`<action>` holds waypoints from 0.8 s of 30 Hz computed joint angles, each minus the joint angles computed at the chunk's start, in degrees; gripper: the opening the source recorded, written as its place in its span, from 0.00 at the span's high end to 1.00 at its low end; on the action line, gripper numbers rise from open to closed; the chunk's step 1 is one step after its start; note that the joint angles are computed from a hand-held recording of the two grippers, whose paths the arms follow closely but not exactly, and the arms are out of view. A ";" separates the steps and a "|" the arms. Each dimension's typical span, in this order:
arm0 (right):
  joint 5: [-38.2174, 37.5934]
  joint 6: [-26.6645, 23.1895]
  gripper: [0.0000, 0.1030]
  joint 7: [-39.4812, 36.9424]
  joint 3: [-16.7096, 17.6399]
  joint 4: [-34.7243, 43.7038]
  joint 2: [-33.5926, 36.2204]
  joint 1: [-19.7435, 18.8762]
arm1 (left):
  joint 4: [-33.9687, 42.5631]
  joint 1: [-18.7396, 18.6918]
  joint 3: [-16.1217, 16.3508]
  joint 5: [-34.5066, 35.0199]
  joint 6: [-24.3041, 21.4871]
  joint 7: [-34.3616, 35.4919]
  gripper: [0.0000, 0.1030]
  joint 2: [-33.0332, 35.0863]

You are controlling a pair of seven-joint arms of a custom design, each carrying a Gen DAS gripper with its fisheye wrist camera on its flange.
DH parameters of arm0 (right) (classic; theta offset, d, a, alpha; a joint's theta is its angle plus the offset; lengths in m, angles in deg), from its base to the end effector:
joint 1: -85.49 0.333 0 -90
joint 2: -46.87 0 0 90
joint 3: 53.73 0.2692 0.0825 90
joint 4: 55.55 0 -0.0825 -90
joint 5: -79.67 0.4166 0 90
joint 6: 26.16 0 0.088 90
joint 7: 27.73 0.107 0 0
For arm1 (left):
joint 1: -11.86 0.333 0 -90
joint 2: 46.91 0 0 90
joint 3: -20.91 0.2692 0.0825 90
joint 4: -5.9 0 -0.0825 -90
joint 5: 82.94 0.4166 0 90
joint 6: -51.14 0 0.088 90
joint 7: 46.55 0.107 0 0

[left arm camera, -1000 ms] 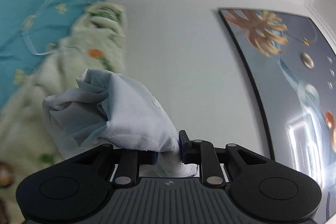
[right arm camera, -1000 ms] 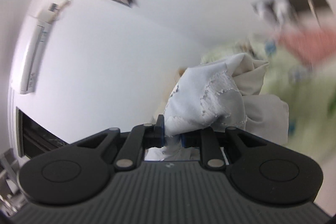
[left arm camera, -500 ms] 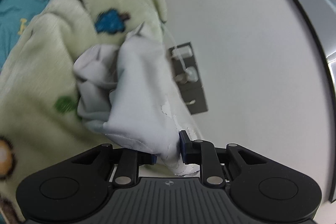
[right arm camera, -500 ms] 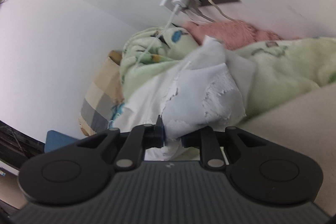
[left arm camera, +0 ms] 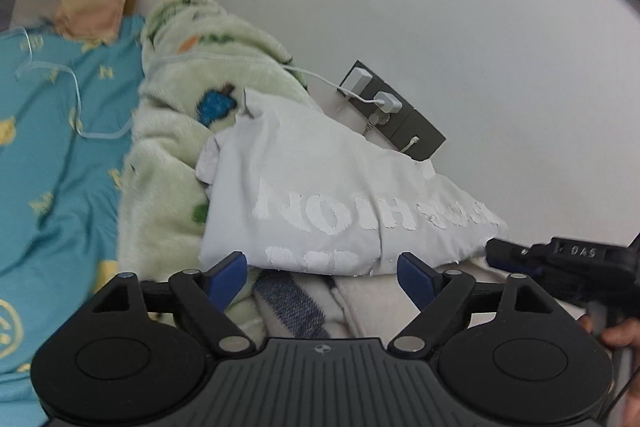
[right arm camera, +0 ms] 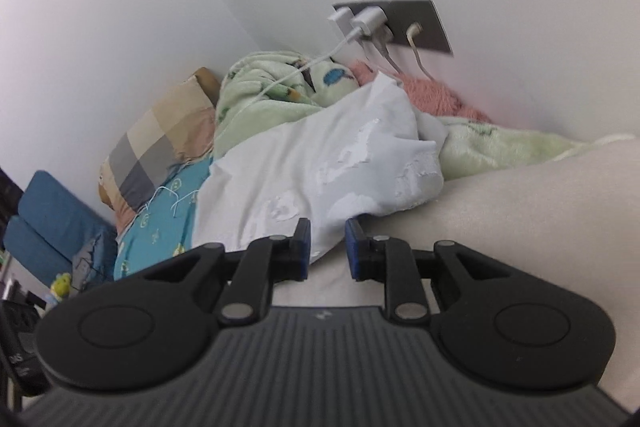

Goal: Fold clothes
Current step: 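Carry the folded shirt with both grippers onto the green fleece blanket, then open both grippers to release the folded shirt and withdraw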

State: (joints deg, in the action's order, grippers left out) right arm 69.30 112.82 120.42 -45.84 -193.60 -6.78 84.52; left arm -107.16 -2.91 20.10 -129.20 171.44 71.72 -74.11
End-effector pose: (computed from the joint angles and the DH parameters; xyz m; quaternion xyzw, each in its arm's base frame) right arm 0.3751 0.0633 0.6877 -0.3248 0.8201 -0.2387 0.4062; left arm 0.4642 -0.1671 0.6985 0.4263 -0.7744 0.4668 0.0240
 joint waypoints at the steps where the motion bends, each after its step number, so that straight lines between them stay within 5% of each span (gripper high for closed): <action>1: -0.74 -0.50 0.78 -0.24 0.77 0.12 -0.73 -0.11 | -1.33 0.27 0.17 0.39 0.06 0.45 0.15 -2.45; 6: -4.81 -2.67 0.74 -0.77 4.60 0.84 -4.25 -0.38 | -6.58 0.71 1.63 3.77 1.49 1.25 0.13 -13.21; 8: -6.33 -3.05 0.55 -0.32 6.11 0.46 -6.01 -0.37 | -8.33 0.58 2.27 5.48 2.33 1.49 0.09 -17.30; 11: -8.49 -4.21 0.41 -0.12 8.38 0.47 -7.60 0.03 | -10.57 -0.10 3.19 7.92 3.89 2.44 0.04 -22.39; 24: -16.76 -11.78 0.41 4.50 18.71 1.76 -11.52 2.58 | -21.34 -3.46 4.57 15.57 9.62 3.54 0.00 -38.50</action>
State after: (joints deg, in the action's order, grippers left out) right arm 52.55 101.03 124.92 -27.13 -191.84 -18.30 87.11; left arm -128.50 -6.37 24.67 -113.63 181.06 75.26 -112.61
